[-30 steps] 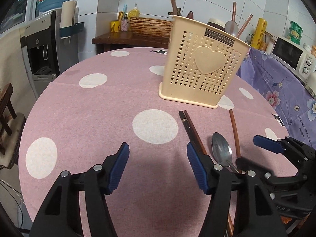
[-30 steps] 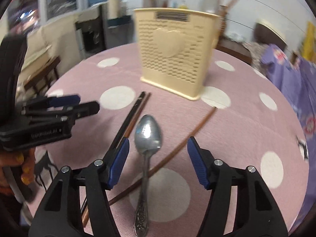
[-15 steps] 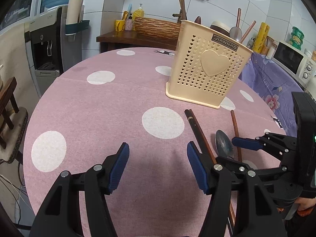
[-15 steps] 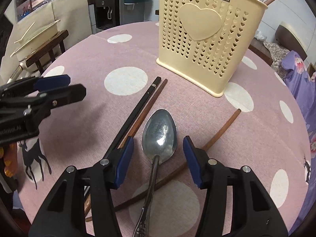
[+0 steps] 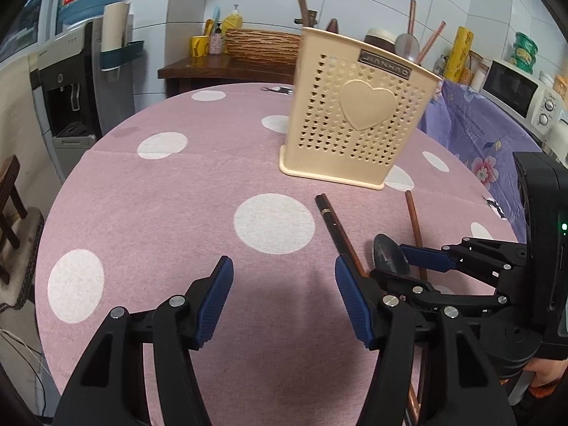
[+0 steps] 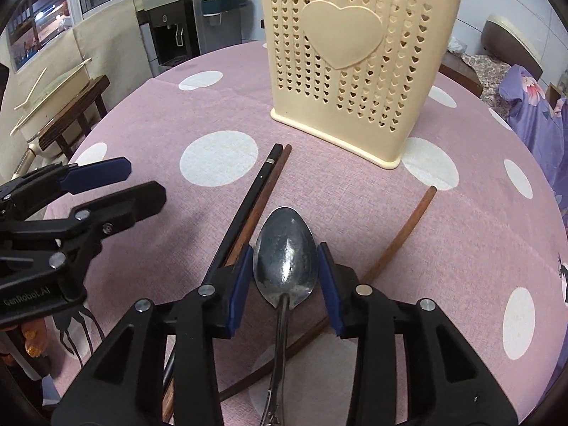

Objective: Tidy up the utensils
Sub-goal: 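Grasp the metal spoon with the right gripper while the left grasps the black chopstick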

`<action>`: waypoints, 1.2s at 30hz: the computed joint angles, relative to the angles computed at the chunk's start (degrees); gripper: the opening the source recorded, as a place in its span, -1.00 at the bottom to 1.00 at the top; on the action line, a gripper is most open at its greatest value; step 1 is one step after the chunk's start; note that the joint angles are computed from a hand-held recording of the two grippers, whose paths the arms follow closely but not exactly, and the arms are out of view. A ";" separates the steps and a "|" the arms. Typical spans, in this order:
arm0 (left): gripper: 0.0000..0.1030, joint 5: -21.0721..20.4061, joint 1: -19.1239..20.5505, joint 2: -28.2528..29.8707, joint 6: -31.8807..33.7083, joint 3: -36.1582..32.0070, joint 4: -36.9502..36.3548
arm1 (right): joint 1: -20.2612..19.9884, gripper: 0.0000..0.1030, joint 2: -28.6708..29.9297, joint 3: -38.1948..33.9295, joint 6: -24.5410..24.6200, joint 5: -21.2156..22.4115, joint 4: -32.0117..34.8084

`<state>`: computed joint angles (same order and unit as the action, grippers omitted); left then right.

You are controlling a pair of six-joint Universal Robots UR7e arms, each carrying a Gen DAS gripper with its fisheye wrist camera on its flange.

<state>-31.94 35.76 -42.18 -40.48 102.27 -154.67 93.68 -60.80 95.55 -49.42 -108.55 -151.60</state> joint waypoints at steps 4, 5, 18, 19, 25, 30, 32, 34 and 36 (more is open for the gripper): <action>0.09 -2.01 1.03 1.81 2.85 -3.05 1.23 | -0.32 -0.27 -1.48 1.20 0.94 1.24 -2.62; 0.08 -2.36 1.26 2.21 3.41 -3.65 1.36 | -0.40 -0.27 -2.17 1.71 1.31 1.73 -3.61; -0.08 -3.00 2.56 5.86 3.71 -9.24 8.16 | -2.02 -0.27 -7.24 5.63 4.56 4.61 -8.66; -0.09 -2.62 2.49 5.80 3.34 -9.33 8.92 | -2.00 -0.27 -7.34 5.81 4.60 4.69 -8.99; -0.10 -2.67 2.71 4.15 0.56 -8.48 11.61 | -2.14 -0.27 -7.87 6.15 4.77 5.32 -9.48; -0.10 -4.76 3.82 5.25 1.86 -11.74 13.38 | -1.95 -0.27 -7.64 5.73 5.47 5.64 -8.78; -0.11 -4.69 4.39 5.98 1.83 -13.88 15.99 | -1.95 -0.27 -7.48 5.55 5.62 5.65 -8.52; -0.22 -5.10 4.80 6.36 1.85 -15.19 17.07 | -2.00 -0.27 -7.44 5.46 6.03 5.80 -8.48; -0.37 -4.49 5.00 6.79 1.37 -16.24 18.54 | -2.14 -0.27 -7.34 5.17 6.73 6.13 -8.24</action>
